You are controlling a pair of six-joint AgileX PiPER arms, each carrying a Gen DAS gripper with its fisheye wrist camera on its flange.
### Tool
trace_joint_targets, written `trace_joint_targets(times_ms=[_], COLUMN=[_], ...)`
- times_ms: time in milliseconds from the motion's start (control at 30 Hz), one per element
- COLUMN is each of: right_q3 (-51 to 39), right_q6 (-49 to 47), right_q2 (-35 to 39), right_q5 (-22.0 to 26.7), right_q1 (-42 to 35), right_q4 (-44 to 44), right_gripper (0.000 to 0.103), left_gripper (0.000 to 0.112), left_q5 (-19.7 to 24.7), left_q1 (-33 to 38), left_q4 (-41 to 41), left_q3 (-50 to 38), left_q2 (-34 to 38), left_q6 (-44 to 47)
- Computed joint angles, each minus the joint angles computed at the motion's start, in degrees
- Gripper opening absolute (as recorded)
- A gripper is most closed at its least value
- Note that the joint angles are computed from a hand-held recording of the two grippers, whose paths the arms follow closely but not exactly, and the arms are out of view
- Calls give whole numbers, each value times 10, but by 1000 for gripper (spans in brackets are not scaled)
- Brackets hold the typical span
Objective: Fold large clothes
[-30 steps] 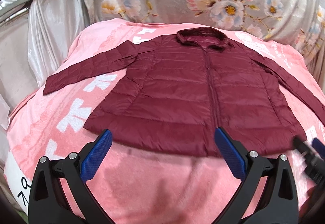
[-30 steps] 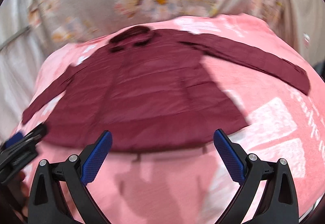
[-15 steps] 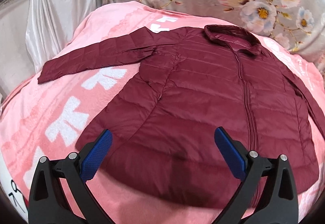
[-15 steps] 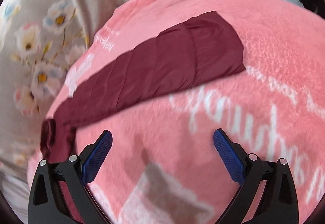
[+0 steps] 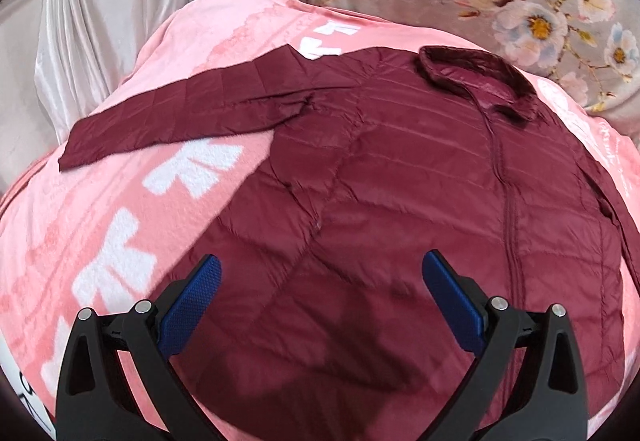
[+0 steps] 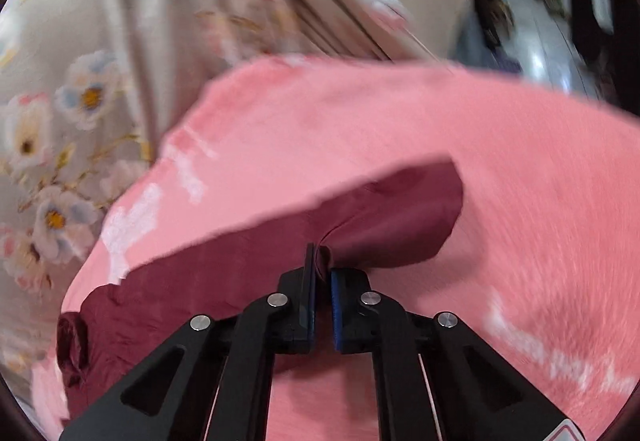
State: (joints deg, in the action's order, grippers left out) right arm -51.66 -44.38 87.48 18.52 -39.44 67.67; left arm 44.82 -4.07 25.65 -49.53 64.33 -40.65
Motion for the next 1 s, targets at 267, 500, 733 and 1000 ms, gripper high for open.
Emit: trace_joint_targets(times_ms=[267, 500, 733, 1000], right_q3=[-152, -307, -298, -79], right_q6=[322, 410, 246, -86], right_q2=[-52, 164, 227, 73], right_q5=[-68, -14, 16, -34], right_q1=[423, 685, 748, 591], right_q4=[-448, -561, -415, 14], right_gripper=[6, 7, 38, 62], left_gripper=[98, 98, 98, 98], left_q5=[-38, -68, -84, -19], left_q1=[75, 142, 208, 224], left_q4=[-3, -59, -261, -554], left_q3=[-46, -76, -125, -216], left_q2=[56, 101, 150, 268], left_q6=[29, 103, 283, 456])
